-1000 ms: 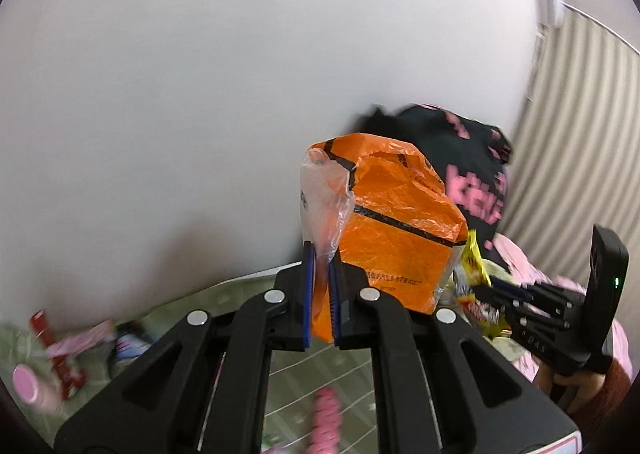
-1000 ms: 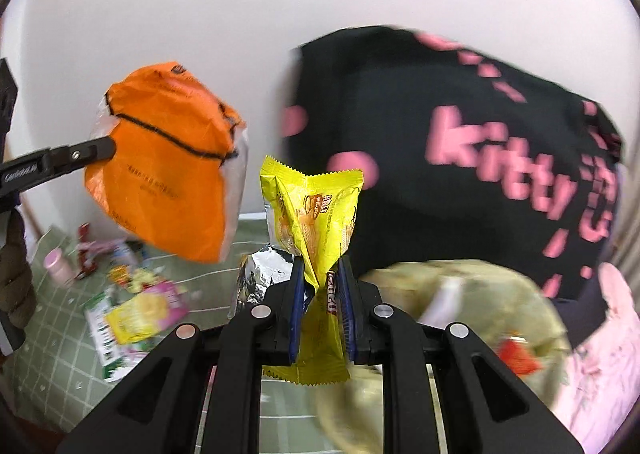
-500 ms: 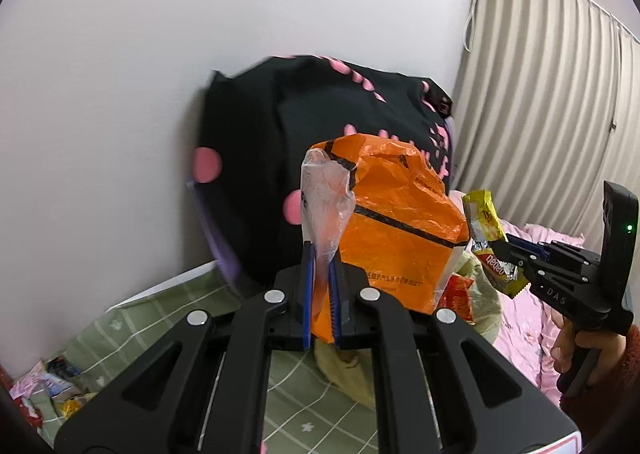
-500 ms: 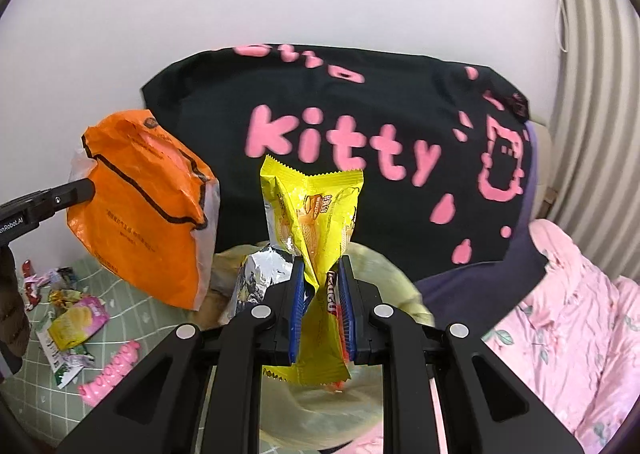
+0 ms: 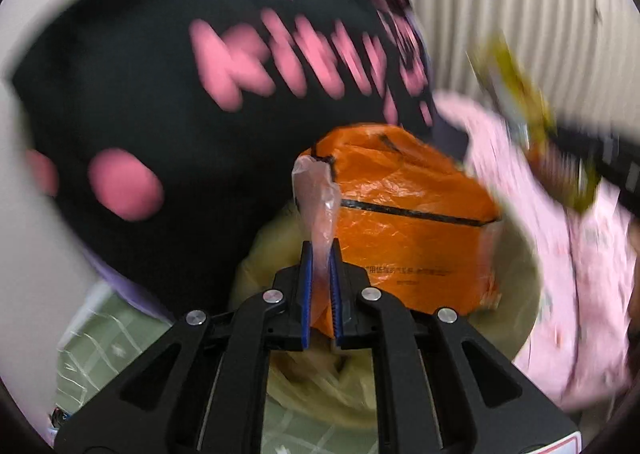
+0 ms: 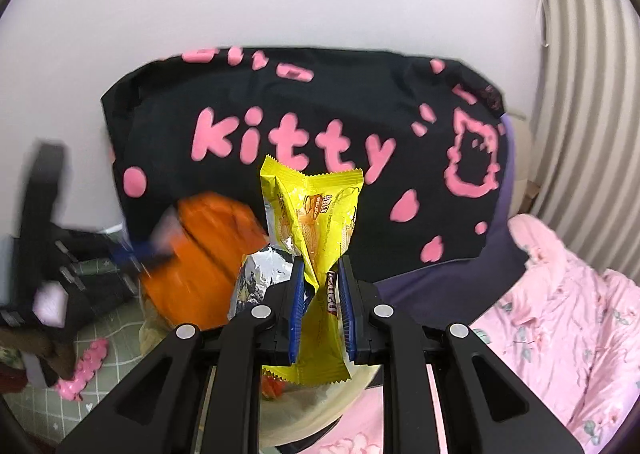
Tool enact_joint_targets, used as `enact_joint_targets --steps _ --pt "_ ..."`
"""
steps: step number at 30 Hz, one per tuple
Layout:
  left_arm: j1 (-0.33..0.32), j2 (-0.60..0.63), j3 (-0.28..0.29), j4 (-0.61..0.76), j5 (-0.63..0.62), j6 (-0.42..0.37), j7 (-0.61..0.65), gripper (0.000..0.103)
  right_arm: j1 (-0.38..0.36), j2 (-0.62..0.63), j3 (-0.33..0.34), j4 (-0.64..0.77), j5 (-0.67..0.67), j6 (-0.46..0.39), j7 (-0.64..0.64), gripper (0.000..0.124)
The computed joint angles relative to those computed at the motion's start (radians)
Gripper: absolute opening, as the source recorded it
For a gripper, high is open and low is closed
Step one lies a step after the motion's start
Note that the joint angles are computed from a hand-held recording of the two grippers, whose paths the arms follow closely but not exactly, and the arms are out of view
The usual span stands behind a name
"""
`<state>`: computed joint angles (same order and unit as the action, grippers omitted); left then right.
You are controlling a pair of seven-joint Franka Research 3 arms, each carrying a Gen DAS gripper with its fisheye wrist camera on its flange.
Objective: Collect trash
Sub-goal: 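Carry the Nabati packet and orange bag over the yellow-lined bin, then open both grippers to drop the packet and bag into the bin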
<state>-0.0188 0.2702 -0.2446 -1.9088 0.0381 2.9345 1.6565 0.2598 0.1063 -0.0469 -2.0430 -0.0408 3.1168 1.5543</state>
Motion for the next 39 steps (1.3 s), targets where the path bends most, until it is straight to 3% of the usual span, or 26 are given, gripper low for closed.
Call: enact_joint_targets --steps 1,3,9,14,17,24,31,36,39 --pt "0.019 0.013 -0.026 0.005 -0.028 -0.033 0.036 0.007 -0.047 0.012 0.064 0.011 0.108 -0.018 -0.115 0.017" --pt "0.054 0.027 -0.072 0.008 -0.098 -0.069 0.11 0.006 -0.065 0.053 0.099 0.046 0.168 -0.072 -0.205 0.017" --pt "0.068 0.073 -0.083 0.054 -0.208 -0.14 0.175 0.006 -0.033 0.179 0.076 0.171 0.199 -0.228 -0.251 0.017" --pt "0.119 0.063 -0.119 0.047 -0.352 -0.122 0.235 0.006 -0.014 0.211 0.061 0.205 0.184 -0.285 -0.272 0.016" --pt "0.117 0.062 -0.112 0.059 -0.386 -0.108 0.258 0.006 0.013 0.216 0.037 0.2 0.131 -0.292 -0.254 0.017" --pt "0.053 0.083 -0.063 0.081 -0.294 -0.096 0.205 0.006 0.036 0.223 -0.004 0.221 0.05 -0.339 -0.166 0.017" --pt "0.118 0.098 -0.122 0.111 -0.377 -0.142 0.247 0.007 -0.008 0.192 0.034 0.18 0.103 -0.297 -0.159 0.017" --pt "0.148 0.086 -0.15 0.115 -0.489 -0.17 0.33 0.016 -0.02 0.162 0.048 0.137 0.144 -0.251 -0.184 0.024" --pt "0.145 0.069 -0.146 0.107 -0.543 -0.173 0.365 0.03 -0.019 0.146 0.049 0.121 0.159 -0.235 -0.185 0.028"
